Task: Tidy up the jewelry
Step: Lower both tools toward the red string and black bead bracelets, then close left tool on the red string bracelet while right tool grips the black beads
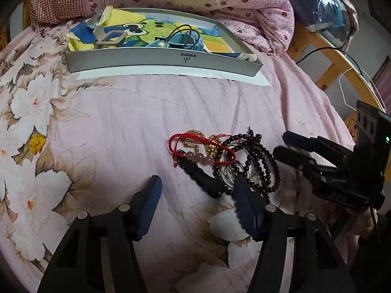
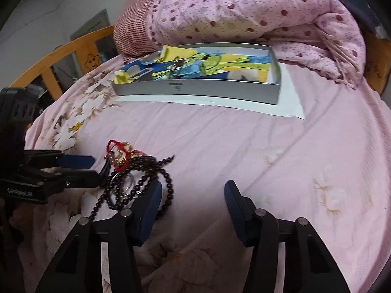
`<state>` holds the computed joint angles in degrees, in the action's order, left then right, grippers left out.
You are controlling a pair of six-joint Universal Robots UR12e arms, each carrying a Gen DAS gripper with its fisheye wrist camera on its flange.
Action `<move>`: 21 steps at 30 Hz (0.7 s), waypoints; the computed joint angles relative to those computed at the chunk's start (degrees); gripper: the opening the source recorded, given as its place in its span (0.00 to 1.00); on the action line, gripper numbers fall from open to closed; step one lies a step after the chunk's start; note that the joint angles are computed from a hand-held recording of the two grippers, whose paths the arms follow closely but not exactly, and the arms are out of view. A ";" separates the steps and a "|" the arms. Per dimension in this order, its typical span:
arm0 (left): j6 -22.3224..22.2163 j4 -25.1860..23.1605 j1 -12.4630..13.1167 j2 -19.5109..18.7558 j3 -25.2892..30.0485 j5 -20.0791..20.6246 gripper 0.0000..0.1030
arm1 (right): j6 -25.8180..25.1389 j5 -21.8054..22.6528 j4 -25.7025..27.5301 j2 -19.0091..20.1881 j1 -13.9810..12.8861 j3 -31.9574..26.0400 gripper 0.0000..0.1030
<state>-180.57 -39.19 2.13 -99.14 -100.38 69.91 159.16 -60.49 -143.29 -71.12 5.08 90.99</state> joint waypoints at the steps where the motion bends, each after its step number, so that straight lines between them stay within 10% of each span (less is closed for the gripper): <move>1: -0.04 -0.34 -0.18 -0.16 0.28 0.56 0.51 | -0.67 0.16 0.26 0.00 0.12 -0.02 0.47; 11: 4.61 -1.87 -2.80 -1.04 1.63 10.47 0.27 | -4.90 -4.11 2.05 0.46 1.88 -0.75 0.38; 21: 4.95 -2.68 -2.19 -0.97 1.66 10.18 0.13 | -5.61 -12.01 -1.70 0.27 3.19 0.02 0.10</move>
<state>-175.62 -41.86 -0.05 -100.11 -98.72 80.09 153.55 -72.51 -144.99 -70.84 8.27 91.01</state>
